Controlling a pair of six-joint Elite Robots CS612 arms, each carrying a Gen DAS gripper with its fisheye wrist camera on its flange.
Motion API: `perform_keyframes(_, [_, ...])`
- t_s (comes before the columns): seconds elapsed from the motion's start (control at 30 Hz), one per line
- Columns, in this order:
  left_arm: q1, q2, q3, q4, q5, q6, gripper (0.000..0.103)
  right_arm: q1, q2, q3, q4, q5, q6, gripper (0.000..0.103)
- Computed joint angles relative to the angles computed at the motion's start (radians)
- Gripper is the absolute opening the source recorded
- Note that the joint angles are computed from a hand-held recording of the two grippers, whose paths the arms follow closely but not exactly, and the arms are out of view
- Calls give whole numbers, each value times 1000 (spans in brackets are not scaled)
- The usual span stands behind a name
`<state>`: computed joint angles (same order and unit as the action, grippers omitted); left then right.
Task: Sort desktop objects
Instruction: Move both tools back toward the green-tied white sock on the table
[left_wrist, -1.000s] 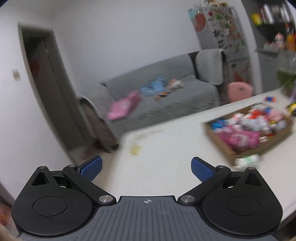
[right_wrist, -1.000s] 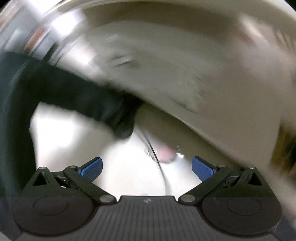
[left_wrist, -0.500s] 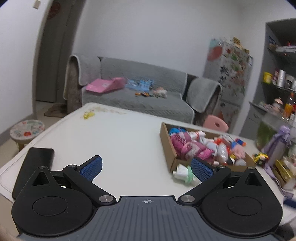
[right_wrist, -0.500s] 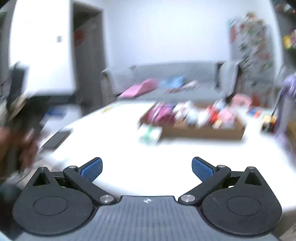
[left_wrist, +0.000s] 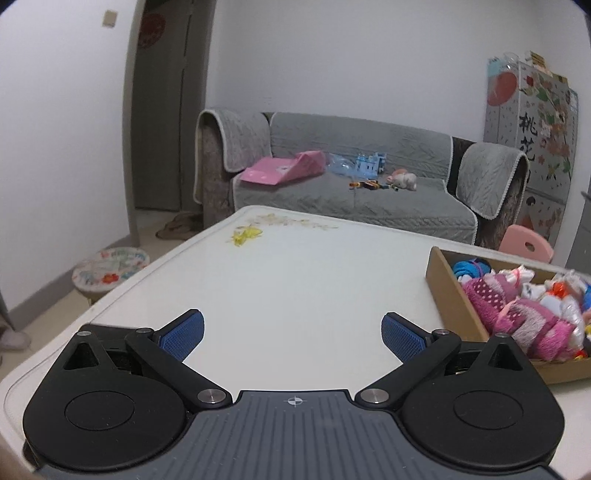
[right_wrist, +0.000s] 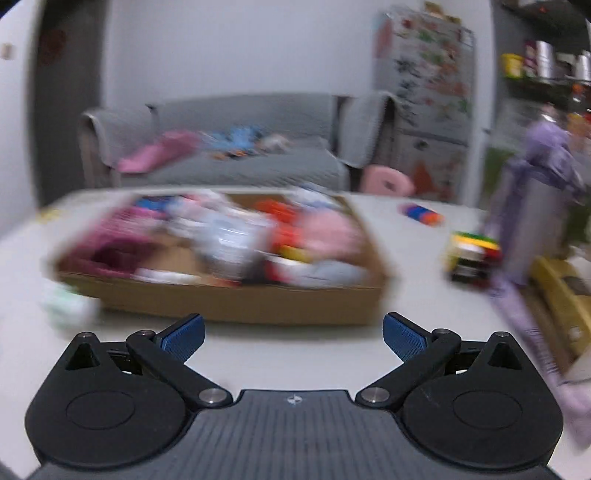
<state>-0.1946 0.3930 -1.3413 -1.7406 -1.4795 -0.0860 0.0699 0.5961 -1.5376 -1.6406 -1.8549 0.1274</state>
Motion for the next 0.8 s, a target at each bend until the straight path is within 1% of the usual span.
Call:
perform_keyframes(0.03, [-1, 4, 2, -8, -3, 12, 103, -9, 4, 4, 9, -32, -9, 103])
perform_keyframes(0.07, [-3, 10, -1, -11, -9, 16, 103, -19, -1, 14, 23, -49, -10, 103])
perform_keyframes(0.13, [-5, 19, -9, 2, -17, 9, 103, -36, -21, 15, 94, -40, 39, 103])
perform_keyframes(0.17, [-7, 20, -11, 19, -17, 7, 103, -47, -24, 17, 103, -21, 54, 103])
perform_keyframes(0.2, [-7, 18, -10, 37, -19, 9, 103, -54, -25, 19, 106, -15, 46, 103])
perform_keyframes(0.27, [-9, 17, -10, 45, -25, 25, 103, -58, -37, 37, 149, -50, 25, 103])
perform_keyframes(0.37, [-12, 17, -16, 46, -27, 45, 103, -74, -44, 28, 163, 9, 26, 102])
perform_keyframes(0.47, [-9, 10, -18, 76, -39, 42, 103, -92, -40, 0, 196, 92, 71, 103])
perform_keyframes(0.5, [-8, 7, -21, 89, -46, 39, 103, -93, -38, -5, 198, 96, 69, 103])
perform_keyframes(0.67, [5, -8, -37, 107, -121, 25, 103, -91, -38, -16, 210, 93, 64, 103])
perform_keyframes(0.73, [17, -19, -39, 122, -193, 7, 103, -92, -38, -15, 209, 93, 64, 103])
perform_keyframes(0.8, [27, -27, -44, 136, -240, -7, 103, -93, -38, -14, 208, 94, 63, 103])
